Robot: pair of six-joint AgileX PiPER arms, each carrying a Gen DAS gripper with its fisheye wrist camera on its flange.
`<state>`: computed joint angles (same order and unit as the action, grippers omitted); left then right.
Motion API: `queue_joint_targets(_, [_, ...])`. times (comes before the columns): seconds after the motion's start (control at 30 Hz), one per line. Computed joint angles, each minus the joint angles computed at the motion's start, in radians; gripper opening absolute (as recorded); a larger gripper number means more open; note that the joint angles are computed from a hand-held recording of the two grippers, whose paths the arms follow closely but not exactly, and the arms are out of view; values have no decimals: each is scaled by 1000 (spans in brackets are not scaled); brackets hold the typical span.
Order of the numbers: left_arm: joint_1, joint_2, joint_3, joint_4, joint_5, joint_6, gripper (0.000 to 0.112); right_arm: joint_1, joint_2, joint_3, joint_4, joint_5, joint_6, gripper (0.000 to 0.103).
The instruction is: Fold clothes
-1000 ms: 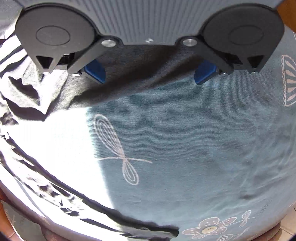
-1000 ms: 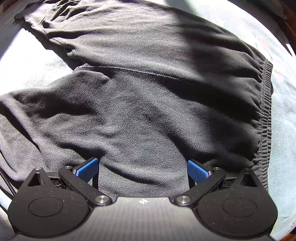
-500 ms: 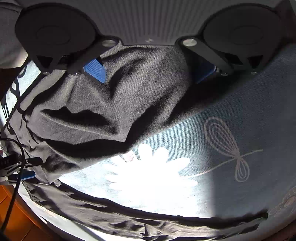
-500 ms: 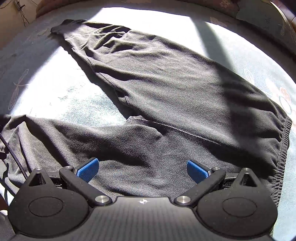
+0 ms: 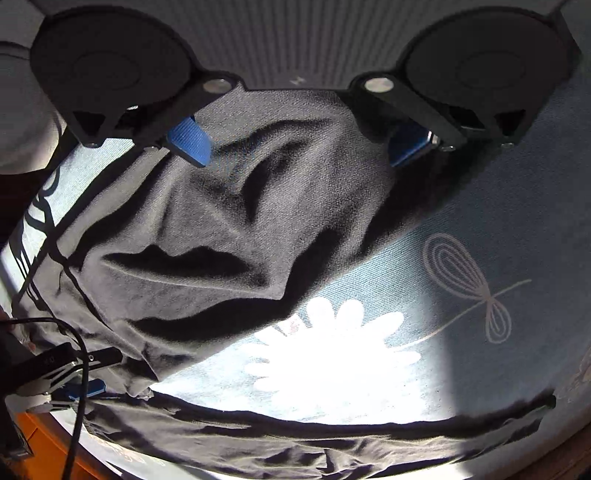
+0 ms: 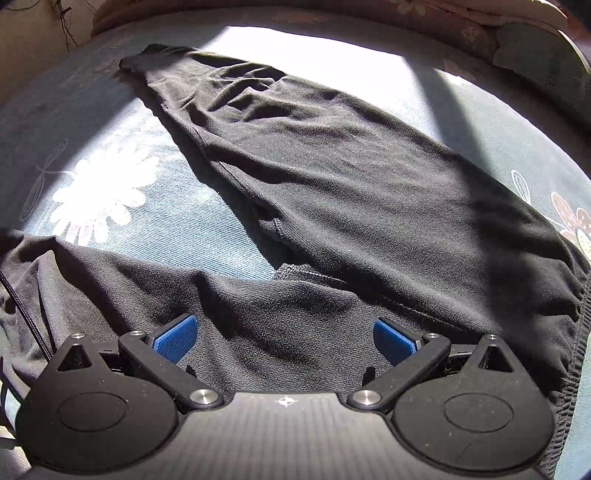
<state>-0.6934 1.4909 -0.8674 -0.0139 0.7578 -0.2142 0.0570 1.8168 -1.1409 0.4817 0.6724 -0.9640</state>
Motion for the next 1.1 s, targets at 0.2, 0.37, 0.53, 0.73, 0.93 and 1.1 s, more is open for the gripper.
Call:
queue_joint_targets(0.2, [-91,2,59,84,29,-17,102,-79,-89,155,-178,38,-41,103])
queue_joint_targets(0.37, [-75,-40,6,8,87,77,101,-127,-146,178,-144,82,-75,103])
queue_joint_targets(0.53, [-80,25,-54,-166,-10,316,101,-84,-181,233,-4,97,-271,103])
queue_joint_targets(0.73, [-60,62,-35,-338,29,402,102,-79,-199,308,-27,39,-313,103])
queue_joint_targets(0.93, [-87,85,-95,-412,51,616,101,-137,-242,288,-11,165,-438,103])
queue_joint_targets(1.1, [-112,173,-152,-493,32,893,101,-113,-173,226,60,412,-723,103])
